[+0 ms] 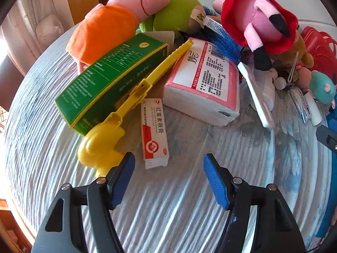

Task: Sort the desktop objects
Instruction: 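Withdraw both tools from the crate back toward the pile, then grasp the red-and-white ointment box with the left tool while the right tool grasps the white pill bottle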

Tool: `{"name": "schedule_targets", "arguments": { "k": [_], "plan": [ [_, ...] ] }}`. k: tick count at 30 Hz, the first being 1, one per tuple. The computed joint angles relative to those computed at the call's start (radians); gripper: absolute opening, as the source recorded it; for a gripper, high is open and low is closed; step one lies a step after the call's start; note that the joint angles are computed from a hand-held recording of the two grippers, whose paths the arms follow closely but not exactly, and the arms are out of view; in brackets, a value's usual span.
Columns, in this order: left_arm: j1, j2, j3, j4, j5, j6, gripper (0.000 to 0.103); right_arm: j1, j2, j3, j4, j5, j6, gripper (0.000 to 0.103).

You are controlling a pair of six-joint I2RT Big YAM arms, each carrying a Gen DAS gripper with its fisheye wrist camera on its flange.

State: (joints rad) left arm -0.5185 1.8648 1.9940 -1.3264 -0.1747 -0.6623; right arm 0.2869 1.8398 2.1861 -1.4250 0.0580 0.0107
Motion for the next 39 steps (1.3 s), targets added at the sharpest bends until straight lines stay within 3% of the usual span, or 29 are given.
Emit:
{"name": "schedule_targets", "arguments": {
  "k": [4,7,8,9,10,12,20,22,25,29,35,39],
  "plan": [
    [0.012,0.051,0.038,0.007,0.014,0.007,0.067,0.000,0.083,0.066,0.000,-0.041,0.012,0.103],
    [0.017,0.058,0.037,0.032,-0.015,0.019,0.057,0.000,0.130,0.109,0.003,-0.068,0.032,0.102],
    [0.021,0.062,0.042,0.035,-0.015,0.025,0.049,0.000,0.149,0.128,-0.003,-0.078,0.037,0.100],
    [0.024,0.064,0.044,0.040,-0.021,0.029,0.044,0.002,0.169,0.150,-0.011,-0.084,0.039,0.091],
    [0.029,0.065,0.046,0.047,-0.019,0.030,0.044,0.004,0.187,0.171,-0.019,-0.088,0.039,0.080],
    [0.035,0.068,0.047,0.059,-0.017,0.036,0.044,0.009,0.225,0.215,-0.038,-0.104,0.047,0.072],
    [0.048,0.084,0.071,0.064,-0.023,0.048,0.044,0.019,0.332,0.327,-0.054,-0.097,0.095,0.072],
    [0.049,0.086,0.076,0.061,-0.020,0.047,0.044,0.015,0.355,0.353,-0.085,-0.098,0.092,0.064],
    [0.045,0.086,0.075,0.062,-0.029,0.047,0.044,0.015,0.318,0.285,-0.065,-0.082,0.069,0.055],
    [0.041,0.089,0.081,0.057,-0.033,0.045,0.044,0.006,0.270,0.203,-0.039,-0.071,0.055,0.054],
    [0.037,0.119,0.136,0.000,-0.041,0.060,0.044,-0.001,0.281,0.219,-0.035,-0.080,0.067,0.056],
    [0.038,0.100,0.112,0.012,-0.027,0.036,0.041,0.010,0.275,0.209,-0.036,-0.061,0.033,0.050]
  ]
}}
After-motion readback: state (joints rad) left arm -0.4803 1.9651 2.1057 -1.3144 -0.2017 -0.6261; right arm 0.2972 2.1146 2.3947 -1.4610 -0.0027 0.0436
